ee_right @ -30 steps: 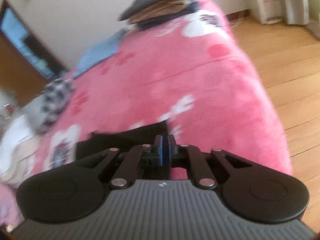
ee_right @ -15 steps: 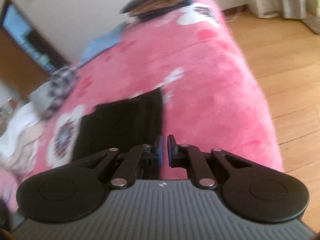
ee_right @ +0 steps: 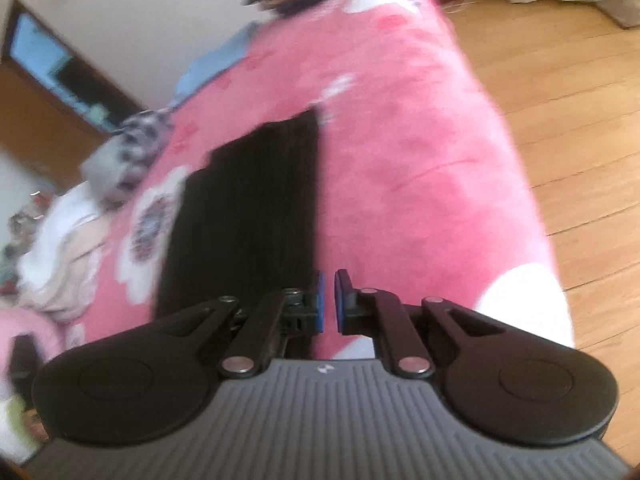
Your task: Fold clothes
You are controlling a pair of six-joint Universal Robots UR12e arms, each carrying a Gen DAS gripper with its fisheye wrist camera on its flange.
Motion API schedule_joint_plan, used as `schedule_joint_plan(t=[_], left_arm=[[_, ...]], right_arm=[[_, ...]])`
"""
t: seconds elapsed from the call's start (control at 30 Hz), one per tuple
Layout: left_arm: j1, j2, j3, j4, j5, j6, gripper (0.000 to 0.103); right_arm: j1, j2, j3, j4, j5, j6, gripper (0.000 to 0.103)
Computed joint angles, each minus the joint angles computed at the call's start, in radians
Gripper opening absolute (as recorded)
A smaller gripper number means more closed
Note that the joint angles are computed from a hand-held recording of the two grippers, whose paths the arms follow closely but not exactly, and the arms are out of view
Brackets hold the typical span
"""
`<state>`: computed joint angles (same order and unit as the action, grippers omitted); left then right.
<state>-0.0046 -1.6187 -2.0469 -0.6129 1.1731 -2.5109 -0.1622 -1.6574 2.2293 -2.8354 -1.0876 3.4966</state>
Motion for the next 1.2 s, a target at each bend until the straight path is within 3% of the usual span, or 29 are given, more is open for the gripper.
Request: schedule_joint_plan(t=[0.13, 0.23, 0.33, 0.37, 0.43, 0.67, 0.73, 0.87, 1.0, 1.13, 1.2], left_arm=[[-0.001, 0.0, 0.001, -0.003, 0.004, 0.0, 0.083], [0.0, 0.001, 0.002, -0.004, 0.002, -0.004, 0.083], [0.001, 0.001, 0.0, 0.0, -0.001, -0.006, 0.084], [0.001, 0.001, -0.001, 0.003, -0.002, -0.005, 0.085], [0.001, 0.0, -0.001, 0.004, -0.001, -0.003, 0.086], [-0.012, -0.001, -0.001, 0.02, 0.029, -0.017, 0.088], [-0.011, 0.0, -0.002, 0.023, 0.031, -0.02, 0.089], [-0.012, -0.001, -0.004, 0.031, 0.034, -0.025, 0.09], [-0.011, -0.005, 0.002, 0.022, 0.033, -0.026, 0.092], [-0.011, -0.004, 0.002, 0.021, 0.034, -0.03, 0.092], [-0.011, -0.003, 0.003, 0.018, 0.037, -0.039, 0.092]], right_arm=[[0.048, 0.026, -0.01, 0.015, 0.109, -0.075, 0.006], [0.076, 0.032, -0.023, 0.122, 0.055, -0.149, 0.004], [0.036, -0.006, 0.016, 0.113, 0.042, -0.084, 0.001], [0.036, -0.022, 0.021, 0.109, 0.009, -0.072, 0.004], [0.054, -0.044, 0.012, 0.123, -0.032, -0.123, 0.007], [0.129, 0.037, -0.054, 0.139, 0.09, -0.271, 0.006], [0.132, 0.043, -0.047, 0.158, 0.071, -0.289, 0.006], [0.055, -0.013, 0.032, 0.143, 0.108, -0.189, 0.005], [0.01, -0.097, 0.08, 0.158, 0.068, -0.111, 0.009], [-0.014, -0.125, 0.117, 0.069, 0.118, -0.052, 0.009], [-0.011, -0.118, 0.123, 0.011, 0.144, -0.02, 0.017]])
